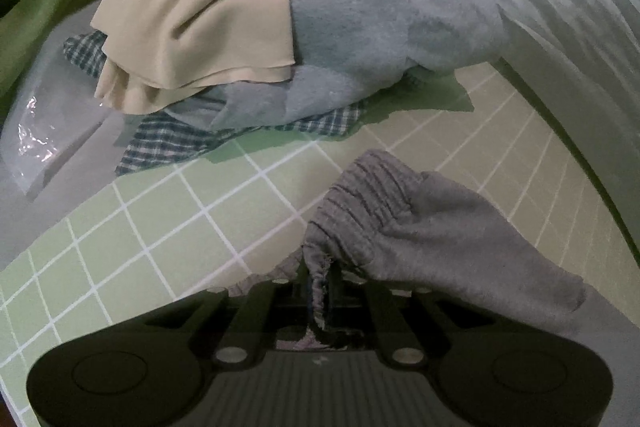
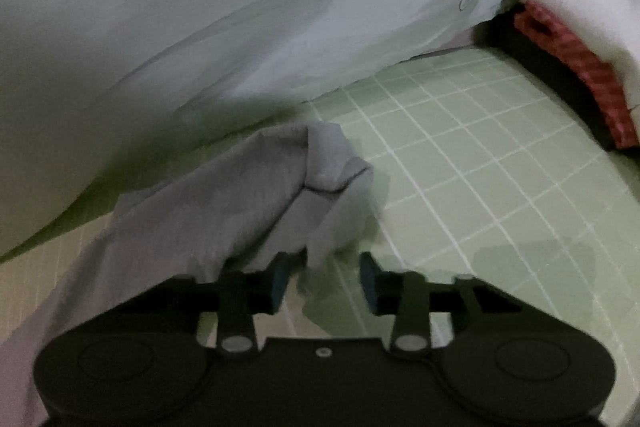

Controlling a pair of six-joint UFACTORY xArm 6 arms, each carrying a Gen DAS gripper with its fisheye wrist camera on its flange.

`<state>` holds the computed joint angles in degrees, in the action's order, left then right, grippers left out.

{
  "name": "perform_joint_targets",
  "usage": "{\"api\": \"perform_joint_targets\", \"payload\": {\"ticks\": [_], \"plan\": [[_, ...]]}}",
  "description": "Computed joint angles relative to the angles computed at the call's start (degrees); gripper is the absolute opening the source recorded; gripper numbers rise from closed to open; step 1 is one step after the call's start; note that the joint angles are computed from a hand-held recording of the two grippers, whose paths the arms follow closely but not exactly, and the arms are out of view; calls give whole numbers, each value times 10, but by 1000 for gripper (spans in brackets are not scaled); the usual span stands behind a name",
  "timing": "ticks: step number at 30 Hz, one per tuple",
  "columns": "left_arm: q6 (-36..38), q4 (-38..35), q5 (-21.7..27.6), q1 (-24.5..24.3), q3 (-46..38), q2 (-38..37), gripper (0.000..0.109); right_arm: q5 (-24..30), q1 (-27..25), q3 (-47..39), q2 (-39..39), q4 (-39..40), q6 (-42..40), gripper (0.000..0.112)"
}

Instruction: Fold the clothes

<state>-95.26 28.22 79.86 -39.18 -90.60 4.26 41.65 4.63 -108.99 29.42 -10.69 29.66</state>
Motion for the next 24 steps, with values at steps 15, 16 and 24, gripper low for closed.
{"api": "perform_joint_targets", "payload": {"ticks": [15,16,24], "plan": [[10,7,5,-4,-6,9,11,-89,-47,182,-212,-285,75,1],[10,8,4,-5,-5,9,11,-90,-51,186,-227,-304,79,1],[8,9,-6,-4,7,0,11,-86,-67,145,-257,-441,107,1]]}}
